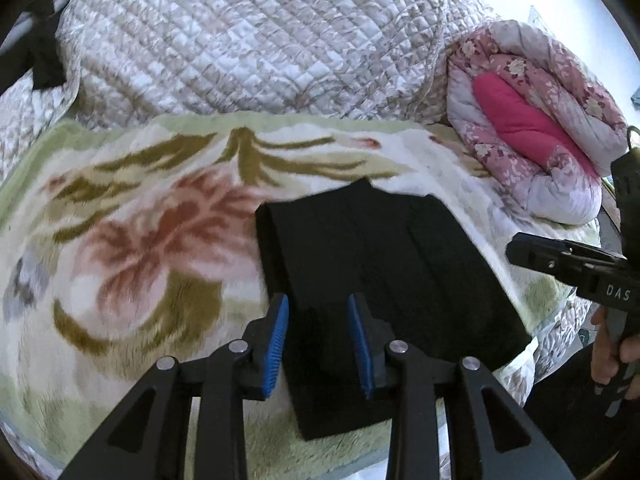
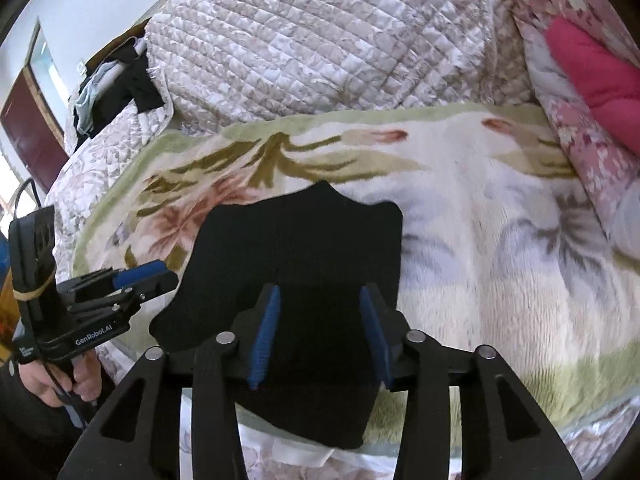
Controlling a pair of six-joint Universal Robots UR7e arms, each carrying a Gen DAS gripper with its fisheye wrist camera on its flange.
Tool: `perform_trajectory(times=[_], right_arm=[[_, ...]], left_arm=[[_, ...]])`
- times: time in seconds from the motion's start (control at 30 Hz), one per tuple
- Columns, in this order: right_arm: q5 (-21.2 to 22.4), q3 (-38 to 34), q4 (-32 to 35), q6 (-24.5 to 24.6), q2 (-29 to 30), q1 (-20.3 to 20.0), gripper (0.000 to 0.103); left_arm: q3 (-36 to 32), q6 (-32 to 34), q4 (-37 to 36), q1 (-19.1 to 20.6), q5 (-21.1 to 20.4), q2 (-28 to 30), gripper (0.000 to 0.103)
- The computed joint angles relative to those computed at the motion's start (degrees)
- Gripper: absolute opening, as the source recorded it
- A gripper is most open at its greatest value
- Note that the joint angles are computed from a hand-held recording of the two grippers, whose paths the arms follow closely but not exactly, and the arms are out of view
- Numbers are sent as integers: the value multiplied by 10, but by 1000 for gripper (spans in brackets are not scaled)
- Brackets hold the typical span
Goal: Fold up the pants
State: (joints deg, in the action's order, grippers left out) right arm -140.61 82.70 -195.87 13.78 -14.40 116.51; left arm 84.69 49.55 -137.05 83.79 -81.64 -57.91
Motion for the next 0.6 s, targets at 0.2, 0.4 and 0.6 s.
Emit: perform_trajectory(times=[0.2, 0.4, 0.6], right_arm=[[13, -29, 5, -42, 6, -8, 44], [37, -17, 2, -15, 5, -31, 44], [13, -31, 92, 25, 8, -46, 44]], left_arm=[[-5, 7, -13, -16, -1, 12, 42], [-13, 6, -22, -12, 11, 34, 42], [-25, 12, -29, -5, 23, 52, 47]])
